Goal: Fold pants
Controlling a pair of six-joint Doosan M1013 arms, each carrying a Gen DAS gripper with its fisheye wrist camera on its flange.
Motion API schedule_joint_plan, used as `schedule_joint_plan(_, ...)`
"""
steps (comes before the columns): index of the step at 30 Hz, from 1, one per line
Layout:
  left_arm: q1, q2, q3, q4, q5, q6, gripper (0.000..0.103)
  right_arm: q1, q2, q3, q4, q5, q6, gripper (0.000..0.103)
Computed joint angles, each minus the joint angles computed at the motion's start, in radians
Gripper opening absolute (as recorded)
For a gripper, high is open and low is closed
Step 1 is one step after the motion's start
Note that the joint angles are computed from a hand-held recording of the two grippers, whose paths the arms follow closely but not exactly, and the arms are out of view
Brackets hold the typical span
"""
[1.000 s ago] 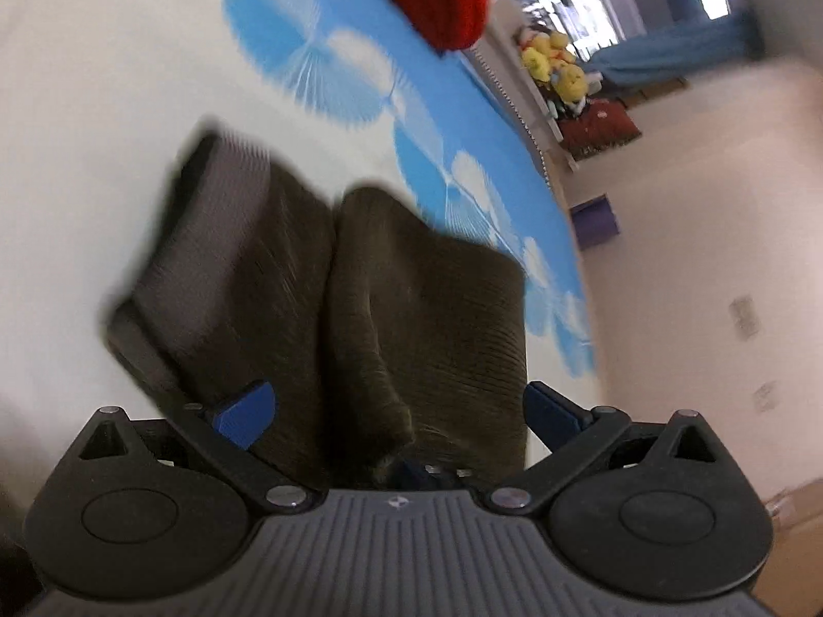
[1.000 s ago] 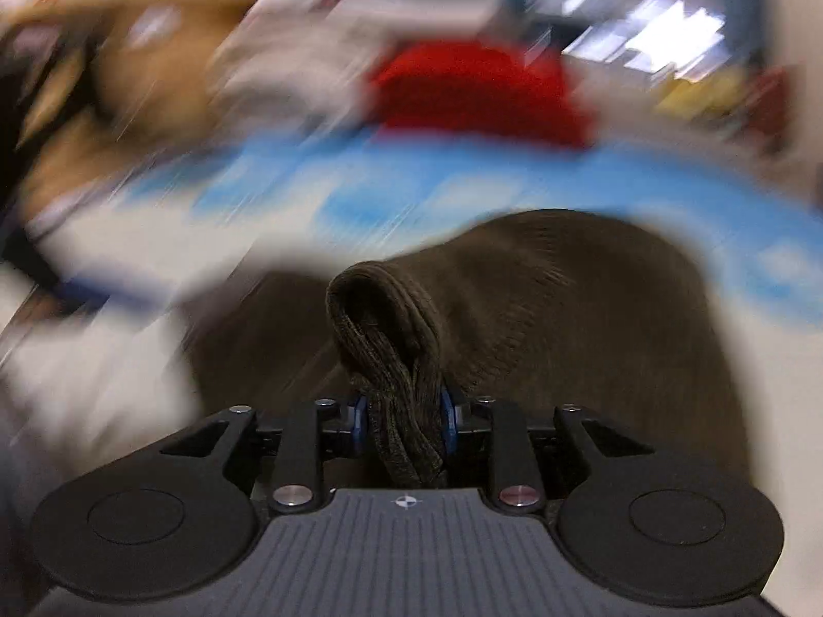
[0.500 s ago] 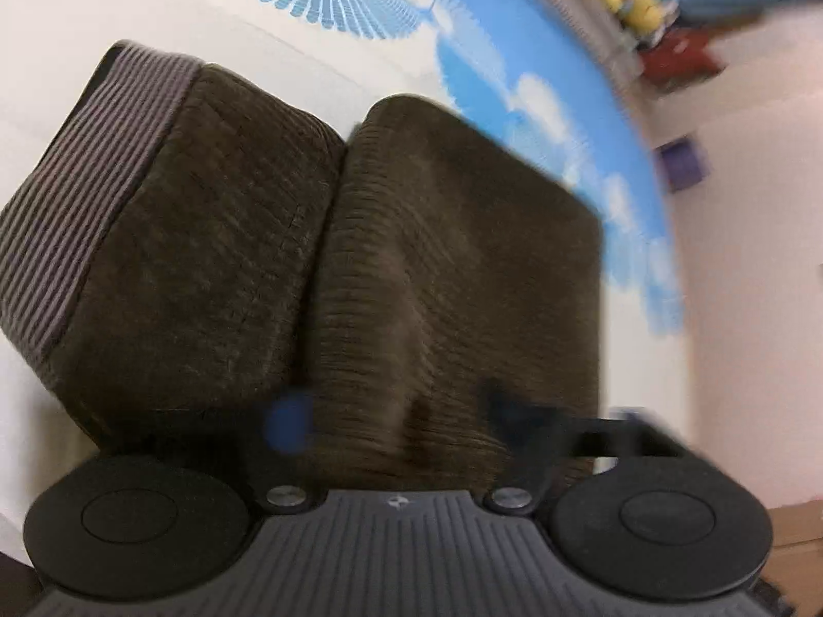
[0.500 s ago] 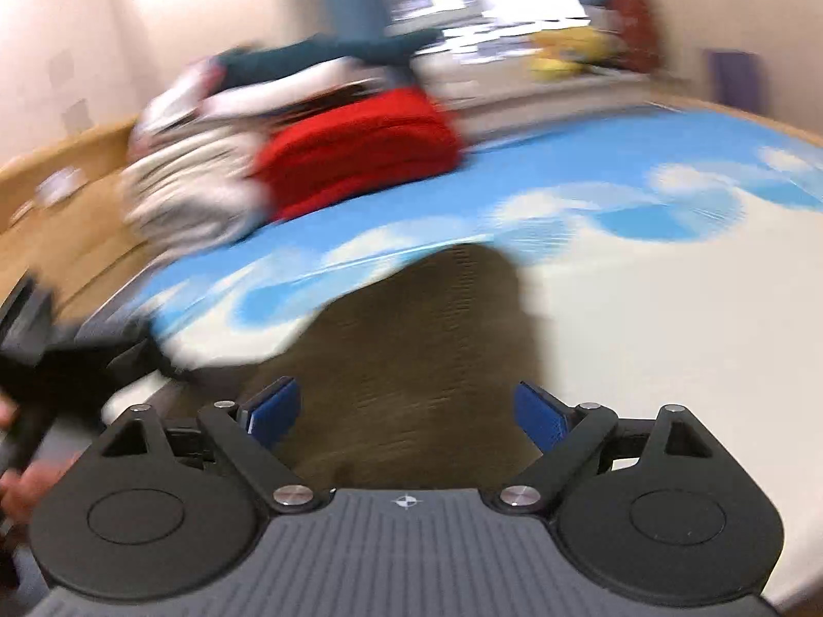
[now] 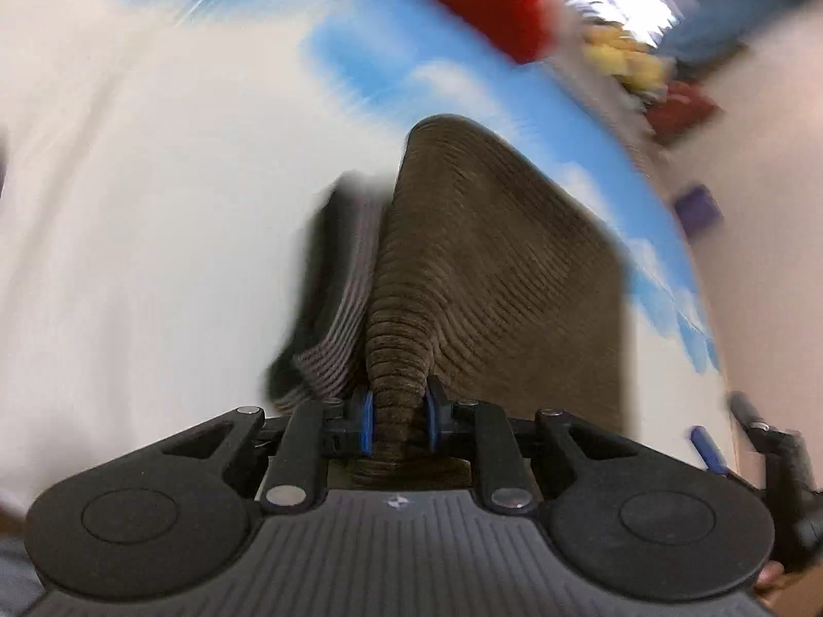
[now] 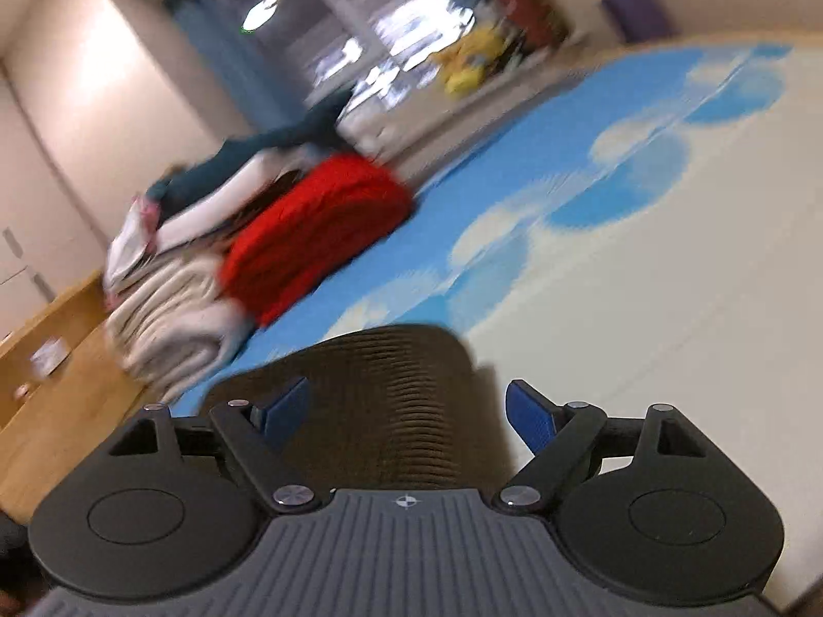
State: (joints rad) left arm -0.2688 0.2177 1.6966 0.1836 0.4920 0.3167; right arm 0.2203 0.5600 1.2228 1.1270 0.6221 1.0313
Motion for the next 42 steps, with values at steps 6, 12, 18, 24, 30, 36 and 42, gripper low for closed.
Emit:
schedule_joint_plan(6, -0.007, -0.026, 0.058, 0.099, -0.114, -0.017, 0.021, 0.018, 0.045, -0.077, -0.094, 0.203, -0.003, 0.077)
schedule_joint_plan(12, -0.023, -0.014, 0.027, 0.128, -0.054, 0.005, 0.028, 0.067, 0.016, -0.053, -0.293, 0.333, -0.162, 0.057)
schedule_joint_plan(18, -0.044, -0.003, -0.022, 0.196, 0.042, -0.053, 0.033, 0.095, -0.033, 0.032, -0.319, 0.206, -0.356, 0.056)
schedule_joint_plan(24, -0.066, 0.027, -0.073, 0.196, 0.192, 0.069, 0.068, 0.096, -0.002, -0.023, -0.374, 0.269, -0.305, 0.052)
schedule_joint_plan(30, -0.073, 0.010, -0.106, 0.214, 0.228, 0.110, 0.073, 0.101, -0.036, -0.006, -0.364, 0.247, -0.428, 0.055)
schedule_joint_plan(36, -0.064, 0.037, -0.157, 0.428, 0.185, -0.045, 0.103, 0.083, 0.032, -0.141, -0.273, 0.117, -0.398, 0.092)
schedule_joint_plan(42, -0.018, 0.133, -0.208, 0.292, 0.228, 0.005, 0.102, 0.106, 0.256, -0.506, -0.604, 0.159, -0.008, 0.074)
